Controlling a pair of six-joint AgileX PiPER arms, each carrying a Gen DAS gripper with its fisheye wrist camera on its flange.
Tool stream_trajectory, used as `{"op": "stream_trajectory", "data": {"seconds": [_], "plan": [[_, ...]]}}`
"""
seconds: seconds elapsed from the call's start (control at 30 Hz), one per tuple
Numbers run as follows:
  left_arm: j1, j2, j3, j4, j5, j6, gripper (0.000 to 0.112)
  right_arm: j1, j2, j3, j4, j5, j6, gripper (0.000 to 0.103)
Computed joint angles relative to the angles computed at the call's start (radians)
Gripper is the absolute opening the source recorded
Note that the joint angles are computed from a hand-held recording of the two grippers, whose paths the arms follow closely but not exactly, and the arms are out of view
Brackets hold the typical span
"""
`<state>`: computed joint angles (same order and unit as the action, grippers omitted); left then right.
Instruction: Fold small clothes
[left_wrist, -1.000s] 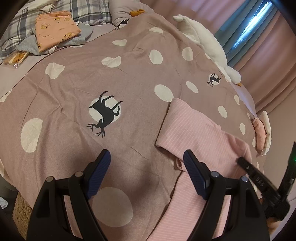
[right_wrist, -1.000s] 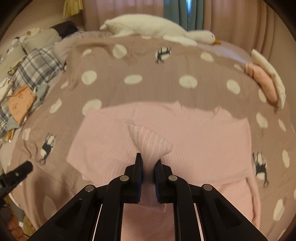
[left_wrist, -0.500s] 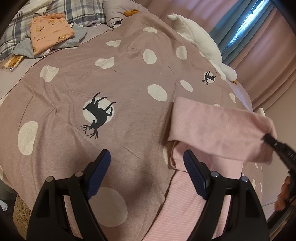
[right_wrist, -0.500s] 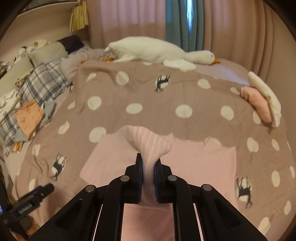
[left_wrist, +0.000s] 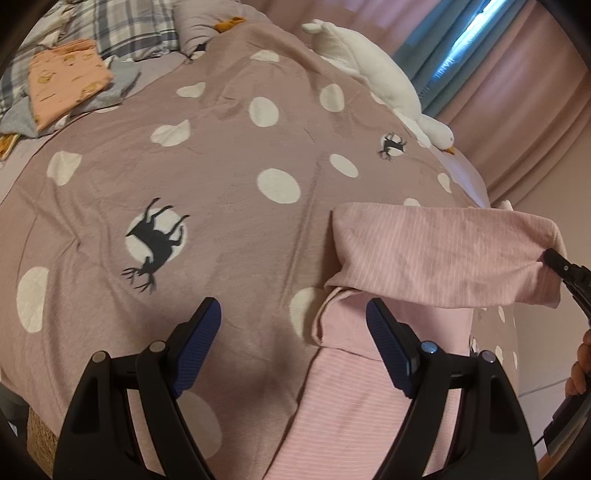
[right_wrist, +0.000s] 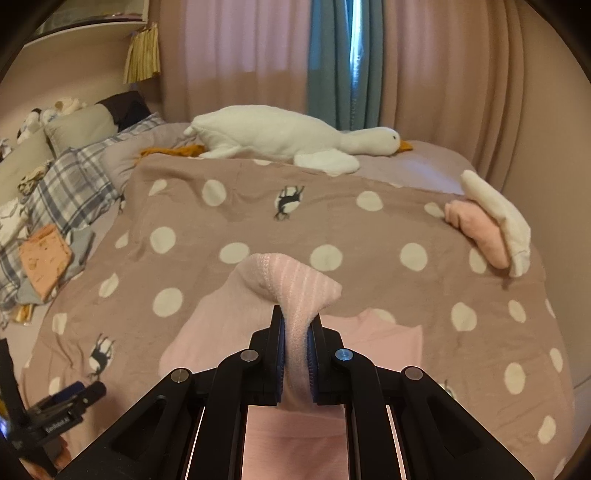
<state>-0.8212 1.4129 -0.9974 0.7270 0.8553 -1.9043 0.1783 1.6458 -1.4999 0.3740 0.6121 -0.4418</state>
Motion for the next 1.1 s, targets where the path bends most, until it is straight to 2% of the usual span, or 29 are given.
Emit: {"op": "stream_trajectory", "data": {"seconds": [0.23,0.33,0.4,0.57,0.63,0.73,0.8,0.9,0.93,1.0,1.1], "plan": [[0.052,0.043,-0.043,-0.046,-0.073,0.095,0.080,-0.051,0.044,-0.029,-0.009,0.008,0.018,0.012],[0.085,0.065,-0.064,-0.079,-0.132,0.149,0.080,-0.062,0.063,-0.038,-0.038,0.000,0.039,0.012],[0.107,0.088,-0.088,-0.115,-0.172,0.208,0.080,-0.076,0.074,-0.043,-0.003,0.009,0.008,0.012],[0.139,0.159,-0.163,-0.162,-0.205,0.316,0.079,-0.089,0.092,-0.044,-0.012,0.004,0.009,0.012],[0.150,0.182,-0.182,-0.185,-0.217,0.352,0.074,-0.101,0.106,-0.055,0.001,0.012,-0.001,0.012],[0.164,0.216,-0.204,-0.215,-0.240,0.402,0.060,-0.118,0.119,-0.060,0.017,0.017,-0.009,0.012],[0.177,0.240,-0.210,-0.246,-0.281,0.437,0.047,-0.129,0.128,-0.059,0.033,0.018,-0.022,0.012],[0.201,0.293,-0.226,-0.324,-0.351,0.516,0.035,-0.140,0.139,-0.057,0.048,0.022,-0.033,0.012],[0.206,0.320,-0.244,-0.363,-0.355,0.554,0.033,-0.141,0.143,-0.056,0.046,0.021,-0.032,0.012],[0.207,0.394,-0.315,-0.410,-0.294,0.609,0.025,-0.144,0.153,-0.058,0.028,0.019,-0.021,0.011],[0.213,0.458,-0.362,-0.436,-0.268,0.638,0.023,-0.152,0.166,-0.063,0.020,0.023,-0.015,0.011]]}}
